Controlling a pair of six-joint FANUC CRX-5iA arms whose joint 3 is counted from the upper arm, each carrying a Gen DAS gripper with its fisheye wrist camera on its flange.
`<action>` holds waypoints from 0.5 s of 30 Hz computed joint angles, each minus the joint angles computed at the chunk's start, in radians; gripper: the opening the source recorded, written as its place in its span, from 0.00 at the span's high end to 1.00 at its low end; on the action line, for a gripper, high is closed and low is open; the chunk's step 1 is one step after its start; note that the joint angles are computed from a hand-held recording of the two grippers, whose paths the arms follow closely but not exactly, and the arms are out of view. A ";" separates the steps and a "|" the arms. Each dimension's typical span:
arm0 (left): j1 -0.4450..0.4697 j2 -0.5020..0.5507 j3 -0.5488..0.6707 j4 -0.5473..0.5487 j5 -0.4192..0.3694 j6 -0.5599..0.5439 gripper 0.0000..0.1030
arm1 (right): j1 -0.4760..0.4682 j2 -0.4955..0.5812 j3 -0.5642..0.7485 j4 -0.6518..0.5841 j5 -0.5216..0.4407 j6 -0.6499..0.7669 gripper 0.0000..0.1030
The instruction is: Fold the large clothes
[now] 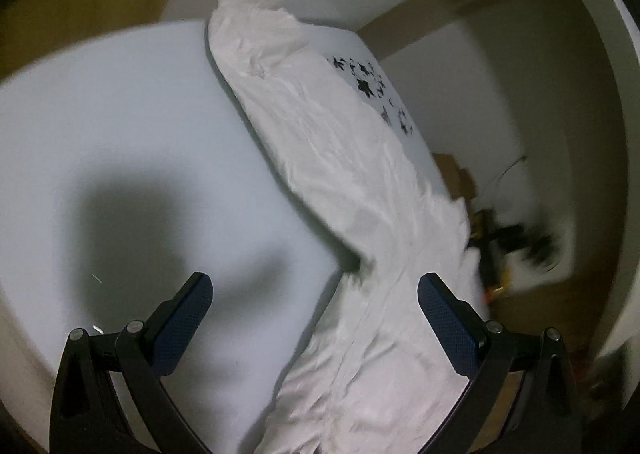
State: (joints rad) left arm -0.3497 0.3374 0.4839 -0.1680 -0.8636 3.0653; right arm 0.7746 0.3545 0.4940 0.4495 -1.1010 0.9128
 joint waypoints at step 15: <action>0.202 0.051 -0.177 0.384 0.296 -0.221 0.01 | -0.014 0.095 0.123 -0.007 -0.086 0.022 0.00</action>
